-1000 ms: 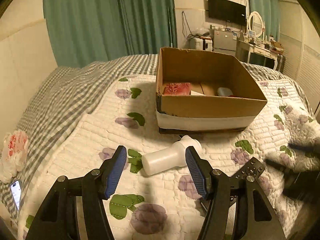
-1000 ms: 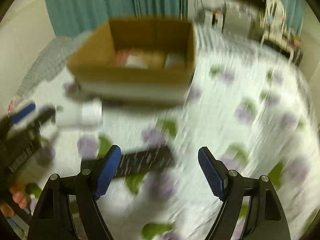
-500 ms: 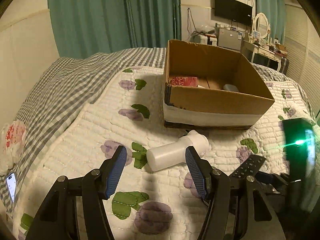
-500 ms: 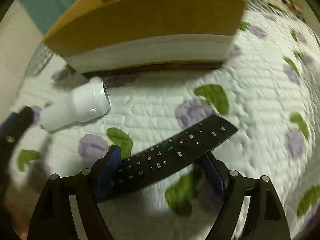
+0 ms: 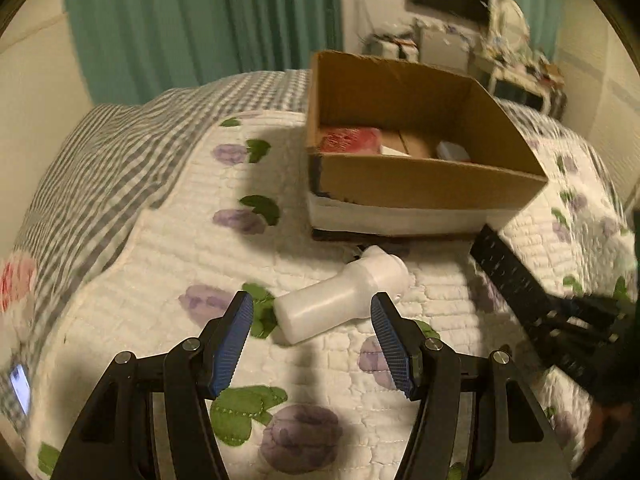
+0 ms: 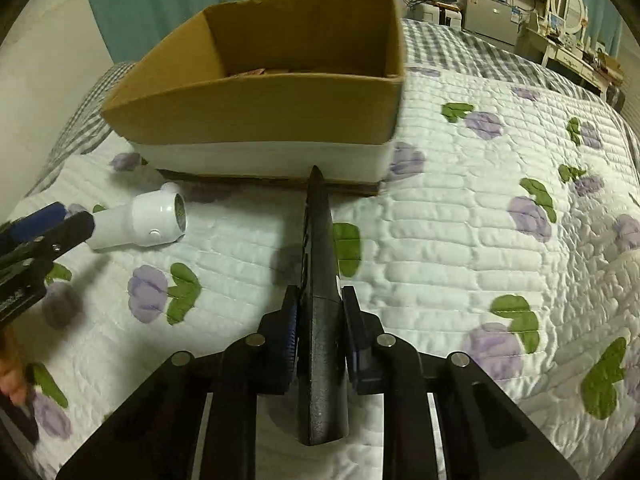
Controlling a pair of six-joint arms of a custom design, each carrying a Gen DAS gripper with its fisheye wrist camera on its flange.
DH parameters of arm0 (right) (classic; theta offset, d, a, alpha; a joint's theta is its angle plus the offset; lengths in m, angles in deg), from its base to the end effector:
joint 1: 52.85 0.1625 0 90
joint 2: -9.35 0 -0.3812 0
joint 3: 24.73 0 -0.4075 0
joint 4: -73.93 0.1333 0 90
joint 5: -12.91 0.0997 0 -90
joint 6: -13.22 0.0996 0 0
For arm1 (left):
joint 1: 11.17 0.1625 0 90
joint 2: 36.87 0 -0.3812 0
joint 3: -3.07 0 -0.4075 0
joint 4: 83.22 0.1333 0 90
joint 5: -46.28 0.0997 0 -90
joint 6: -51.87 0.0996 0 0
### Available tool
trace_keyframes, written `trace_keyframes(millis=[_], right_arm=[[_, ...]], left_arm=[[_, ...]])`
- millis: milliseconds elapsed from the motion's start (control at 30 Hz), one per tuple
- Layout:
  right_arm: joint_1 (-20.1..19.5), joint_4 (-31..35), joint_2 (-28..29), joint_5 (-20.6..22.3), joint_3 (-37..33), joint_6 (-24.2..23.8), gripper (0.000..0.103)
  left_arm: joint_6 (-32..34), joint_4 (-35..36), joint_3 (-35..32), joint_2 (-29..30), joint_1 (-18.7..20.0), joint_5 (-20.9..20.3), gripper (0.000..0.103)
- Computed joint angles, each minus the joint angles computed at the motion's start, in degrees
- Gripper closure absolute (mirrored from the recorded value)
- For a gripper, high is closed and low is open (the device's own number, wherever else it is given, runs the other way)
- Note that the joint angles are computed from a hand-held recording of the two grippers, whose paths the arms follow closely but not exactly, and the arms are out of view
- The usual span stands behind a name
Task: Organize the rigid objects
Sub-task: 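Grasp the black TV remote with the right tool while the left tool grasps the white plastic bottle, then carry both items over the box and open both tools to drop them inside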
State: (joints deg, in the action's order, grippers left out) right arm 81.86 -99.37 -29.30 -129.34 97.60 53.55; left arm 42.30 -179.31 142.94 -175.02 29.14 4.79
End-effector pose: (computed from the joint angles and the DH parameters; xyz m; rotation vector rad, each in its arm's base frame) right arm 0.3496 -0.2756 -0.0661 0.0937 -2.3504 0.7739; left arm -0.0392 -0.3059 0.3464 0.7752 2.2419 -0.6070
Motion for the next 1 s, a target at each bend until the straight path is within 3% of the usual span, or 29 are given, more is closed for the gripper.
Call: trace_keyframes(millis=[100, 267, 367, 533, 600, 633, 667, 800, 1000], right_arm=[[-0.2, -0.9, 1.0, -0.2, -0.5, -1.4, 0.084], [-2.7, -5.8, 4.0, 1.2, -1.9, -6.8, 0.084], [-3.4, -8.3, 4.6, 1.9, -1.5, -8.7, 0.084], [-3.9, -9.5, 5.4, 1.4, -2.0, -10.6, 0.084], [-3.3, -9.5, 5.3, 0.9, -1.9, -10.4, 0.084], [-2.8, -9.1, 5.2, 0.3, -1.9, -10.1, 0.084], [-2.1, -8.4, 5.0, -0.5, -1.8, -9.8, 0.084], [-0.3, -7.1, 4.1, -1.4, -1.1, -8.1, 0.084], [2.9, -4.6, 1.9, -3.5, -0.2, -5.4, 0.084]], left_arm=[[5.2, -1.1, 0.7, 2.9, -0.3, 1.4, 0.039], [13.0, -6.9, 1.1, 10.4, 3.4, 0.5, 0.039], [16.3, -10.6, 0.8, 14.0, 5.8, -1.1, 0.039], [18.8, -13.5, 2.3, 18.1, 7.2, 1.2, 0.039], [19.2, -13.7, 3.0, 16.6, 6.5, 1.0, 0.043], [19.2, -13.0, 3.4, 15.3, 5.8, 0.7, 0.057], [18.2, -10.7, 3.2, 13.6, 4.9, -0.3, 0.059], [14.3, -2.9, 3.5, 6.3, 0.5, -2.1, 0.059], [-3.3, 12.0, 2.3, -3.8, -8.3, -2.0, 0.059]])
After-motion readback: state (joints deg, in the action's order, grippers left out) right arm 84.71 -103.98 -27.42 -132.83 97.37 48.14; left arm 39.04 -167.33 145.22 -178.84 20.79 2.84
